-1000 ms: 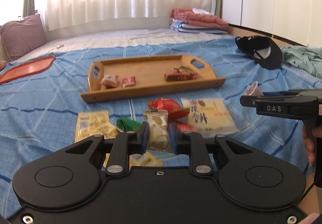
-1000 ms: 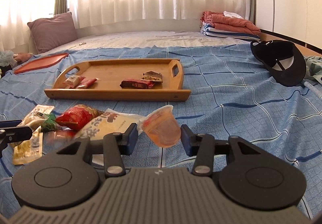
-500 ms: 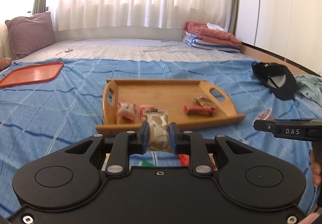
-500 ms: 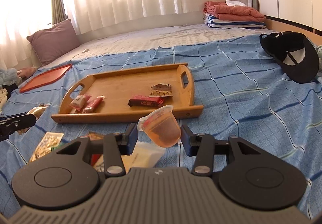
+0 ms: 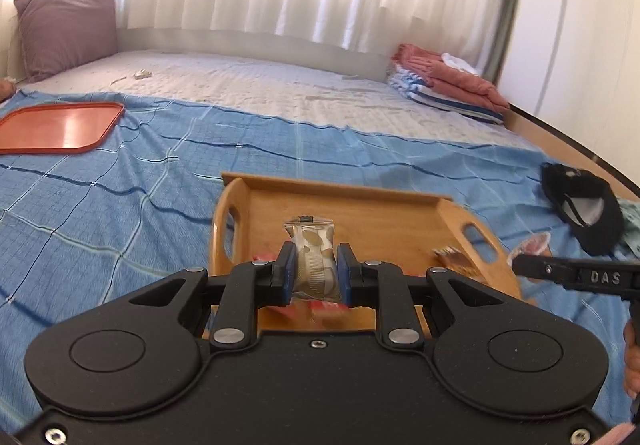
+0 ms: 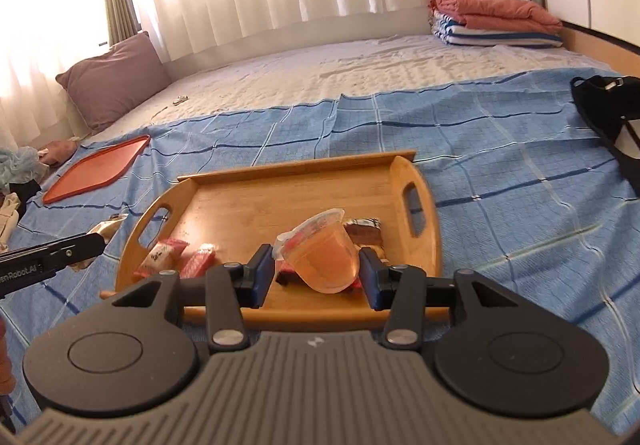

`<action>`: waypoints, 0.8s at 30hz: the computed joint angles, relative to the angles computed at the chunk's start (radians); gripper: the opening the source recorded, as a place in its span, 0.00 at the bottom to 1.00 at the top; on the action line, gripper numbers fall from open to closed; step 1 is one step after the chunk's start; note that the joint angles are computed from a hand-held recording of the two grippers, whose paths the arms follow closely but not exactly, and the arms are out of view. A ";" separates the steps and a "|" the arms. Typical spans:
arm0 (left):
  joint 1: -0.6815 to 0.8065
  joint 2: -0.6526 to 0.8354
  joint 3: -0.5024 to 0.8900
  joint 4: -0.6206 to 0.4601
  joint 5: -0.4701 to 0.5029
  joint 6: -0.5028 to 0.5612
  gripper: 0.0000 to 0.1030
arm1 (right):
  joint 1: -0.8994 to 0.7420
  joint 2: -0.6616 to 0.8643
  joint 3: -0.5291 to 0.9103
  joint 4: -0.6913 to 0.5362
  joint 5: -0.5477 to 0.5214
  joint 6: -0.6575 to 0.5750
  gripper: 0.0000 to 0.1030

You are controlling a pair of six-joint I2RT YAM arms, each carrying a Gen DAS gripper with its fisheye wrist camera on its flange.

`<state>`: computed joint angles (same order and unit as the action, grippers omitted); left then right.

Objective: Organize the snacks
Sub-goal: 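Carry the cream packet and jelly cup over the wooden tray and open both grippers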

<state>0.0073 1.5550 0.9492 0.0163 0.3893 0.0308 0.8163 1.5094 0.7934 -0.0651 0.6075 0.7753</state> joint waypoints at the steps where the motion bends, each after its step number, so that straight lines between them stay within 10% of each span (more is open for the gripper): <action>1: -0.004 0.046 0.044 -0.010 -0.008 0.003 0.20 | -0.023 0.024 0.022 0.003 -0.023 -0.009 0.48; 13: -0.059 0.444 0.437 -0.101 -0.108 -0.003 0.20 | -0.174 0.344 0.300 -0.021 -0.190 -0.090 0.48; 24: -0.096 0.573 0.525 -0.092 -0.156 -0.008 0.20 | -0.191 0.445 0.332 0.047 -0.193 -0.099 0.48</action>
<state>-0.0883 2.1275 1.4738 -0.0752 0.2329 0.0230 0.6254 1.9546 1.1250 -0.0178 0.4146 0.6761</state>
